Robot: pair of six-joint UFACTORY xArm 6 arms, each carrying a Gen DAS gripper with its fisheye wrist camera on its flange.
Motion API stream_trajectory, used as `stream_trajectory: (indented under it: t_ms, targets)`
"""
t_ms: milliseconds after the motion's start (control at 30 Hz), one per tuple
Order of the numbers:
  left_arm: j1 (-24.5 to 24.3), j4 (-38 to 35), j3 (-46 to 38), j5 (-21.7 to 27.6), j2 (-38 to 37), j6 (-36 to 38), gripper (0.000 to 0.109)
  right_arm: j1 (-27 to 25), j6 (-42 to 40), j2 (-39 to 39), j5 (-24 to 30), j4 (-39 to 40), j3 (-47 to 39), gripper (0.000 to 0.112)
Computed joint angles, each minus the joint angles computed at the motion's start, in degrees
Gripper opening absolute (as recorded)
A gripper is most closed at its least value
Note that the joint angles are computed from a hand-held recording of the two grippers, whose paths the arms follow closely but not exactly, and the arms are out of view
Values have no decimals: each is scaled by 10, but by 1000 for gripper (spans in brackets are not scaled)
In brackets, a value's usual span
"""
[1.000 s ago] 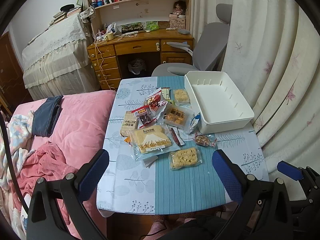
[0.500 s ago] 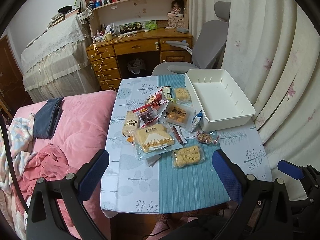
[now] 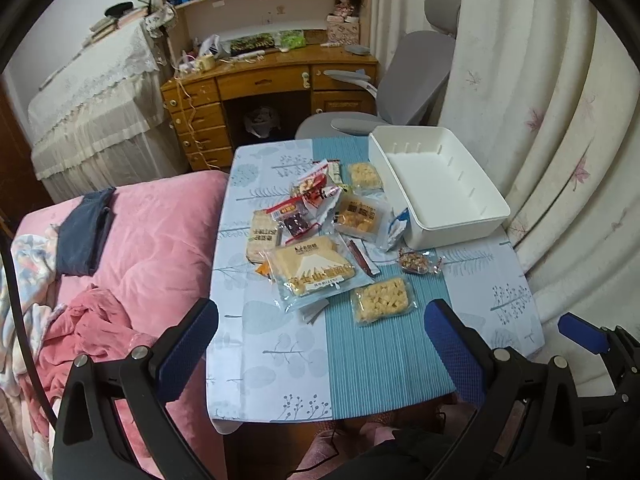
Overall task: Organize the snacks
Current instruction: 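Reach the right gripper to the clear bag of puffed snacks and grasp it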
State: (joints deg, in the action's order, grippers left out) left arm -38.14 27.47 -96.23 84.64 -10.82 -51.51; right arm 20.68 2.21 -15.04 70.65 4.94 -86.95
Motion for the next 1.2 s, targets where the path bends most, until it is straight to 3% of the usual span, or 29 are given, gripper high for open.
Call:
stream_trajectory:
  t_ms: [367, 633, 733, 967, 1200]
  targets:
    - [84, -113, 83, -40, -36, 53, 102, 42, 49, 4, -34, -44, 29, 96]
    - [146, -189, 111, -60, -27, 77, 102, 40, 31, 33, -49, -45, 38, 96]
    - [172, -220, 104, -55, -3, 87, 102, 32, 21, 56, -41, -24, 31, 96]
    - [224, -284, 48, -30, 80, 112, 102, -3, 18, 153, 31, 54, -38, 96]
    - [263, -328, -89, 37, 233, 123, 102, -10, 9, 262, 99, 54, -130, 96]
